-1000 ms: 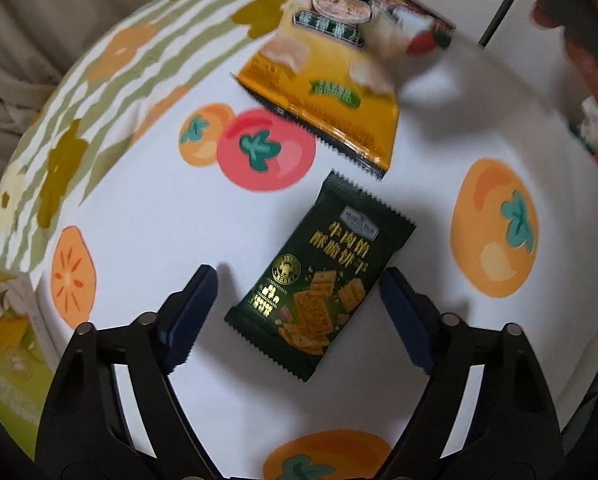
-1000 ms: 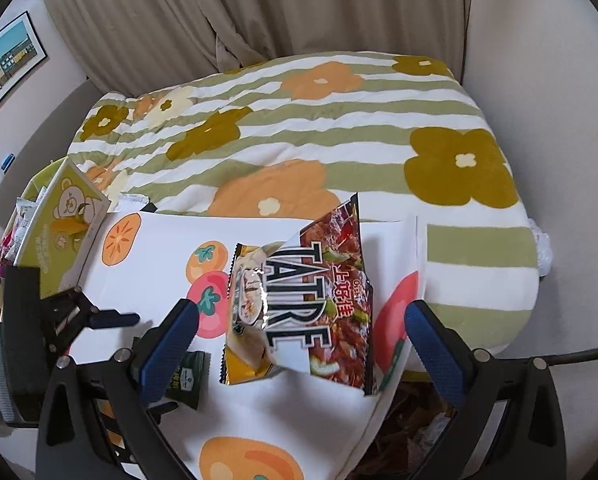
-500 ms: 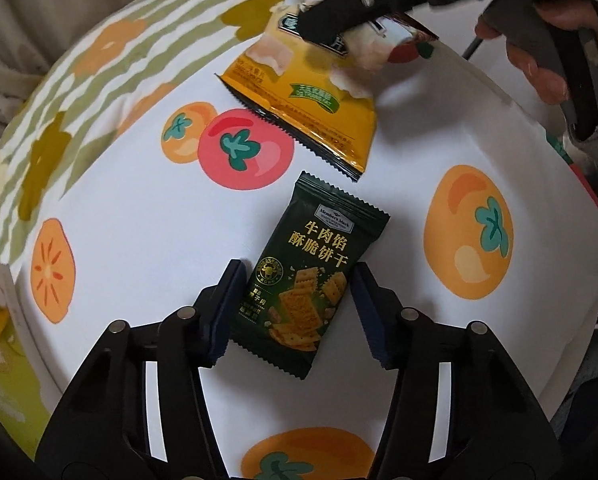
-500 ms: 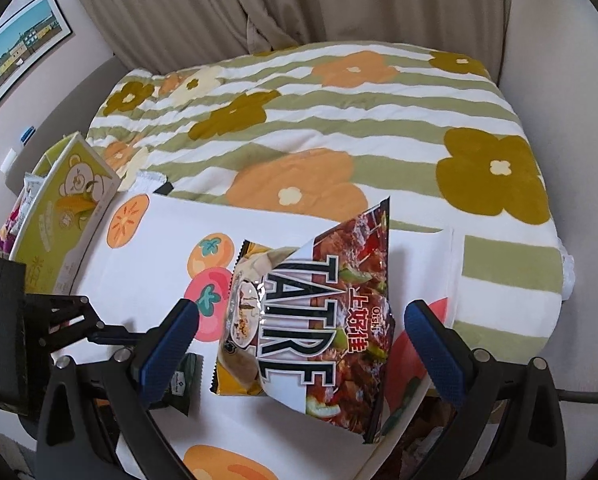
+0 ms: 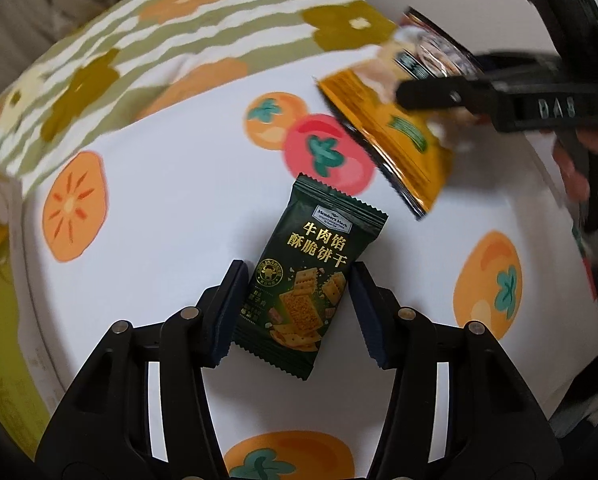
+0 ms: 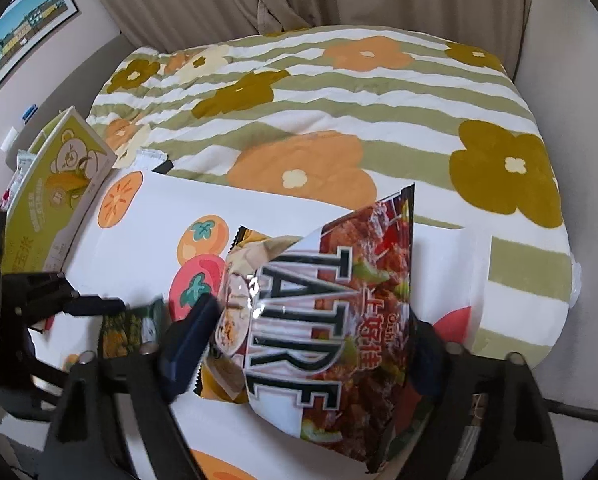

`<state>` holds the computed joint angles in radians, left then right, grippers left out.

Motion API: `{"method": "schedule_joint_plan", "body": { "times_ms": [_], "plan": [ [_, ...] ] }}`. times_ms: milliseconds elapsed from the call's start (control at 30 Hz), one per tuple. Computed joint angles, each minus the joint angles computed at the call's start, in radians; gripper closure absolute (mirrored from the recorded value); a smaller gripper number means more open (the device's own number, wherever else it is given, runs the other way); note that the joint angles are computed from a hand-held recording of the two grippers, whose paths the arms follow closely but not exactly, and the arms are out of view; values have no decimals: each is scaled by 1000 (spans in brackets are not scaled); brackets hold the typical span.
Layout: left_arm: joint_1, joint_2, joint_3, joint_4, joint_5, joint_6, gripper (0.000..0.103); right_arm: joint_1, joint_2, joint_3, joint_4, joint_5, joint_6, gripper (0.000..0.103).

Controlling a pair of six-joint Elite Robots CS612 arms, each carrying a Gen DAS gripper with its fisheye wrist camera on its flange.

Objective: Organize snacks
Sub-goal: 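Grasp the green cracker packet with the left tool while the right tool grasps the yellow TATRE packet, then carry both packets into the green box and open both tools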

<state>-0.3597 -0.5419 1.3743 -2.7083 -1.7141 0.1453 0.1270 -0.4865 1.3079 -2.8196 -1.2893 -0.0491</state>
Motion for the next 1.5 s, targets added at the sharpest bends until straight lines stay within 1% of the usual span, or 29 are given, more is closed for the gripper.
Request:
{"method": "schedule_joint_plan", "body": {
  "times_ms": [33, 100, 200, 300, 433, 600, 667, 733, 800, 900, 1000, 1033, 1167, 1300, 1433, 1500],
  "plan": [
    [3, -2, 2, -7, -1, -16, 54, 1, -1, 1, -2, -3, -5, 29],
    [6, -8, 10, -19, 1, -38, 55, 6, -6, 6, -3, -28, -19, 36],
    [8, -29, 33, -47, 10, -75, 55, 7, -14, 18, -27, -30, -10, 44],
    [14, -50, 47, -66, 21, -104, 55, 7, -31, 35, -53, -27, 9, 44],
    [25, -94, 84, -112, 32, -146, 55, 14, -62, 61, -95, -25, 19, 44],
    [51, -154, 132, -184, 34, -196, 55, 38, -105, 80, -137, -22, 15, 44],
    [63, -173, 147, -211, 36, -196, 55, 55, -118, 77, -154, -29, 7, 44],
    [80, -194, 160, -236, 27, -177, 55, 70, -127, 67, -157, -34, -1, 44],
    [96, -210, 171, -258, 18, -168, 55, 90, -133, 56, -185, -50, -11, 44],
    [128, -235, 185, -285, 1, -151, 55, 117, -137, 27, -206, -52, 7, 44],
    [161, -257, 196, -303, 1, -135, 55, 145, -130, -19, -208, -40, 35, 44],
    [176, -265, 198, -307, 0, -128, 54, 153, -127, -35, -203, -37, 45, 44],
    [225, -277, 196, -299, 10, -103, 54, 194, -95, -128, -186, -26, 83, 44],
    [274, -261, 160, -244, -6, -89, 54, 230, -53, -217, -164, -38, 132, 44],
    [304, -235, 117, -166, -42, -63, 54, 257, -20, -287, -127, -57, 181, 44],
    [311, -224, 105, -141, -41, -50, 54, 268, -8, -313, -99, -75, 207, 44]
  ]
}}
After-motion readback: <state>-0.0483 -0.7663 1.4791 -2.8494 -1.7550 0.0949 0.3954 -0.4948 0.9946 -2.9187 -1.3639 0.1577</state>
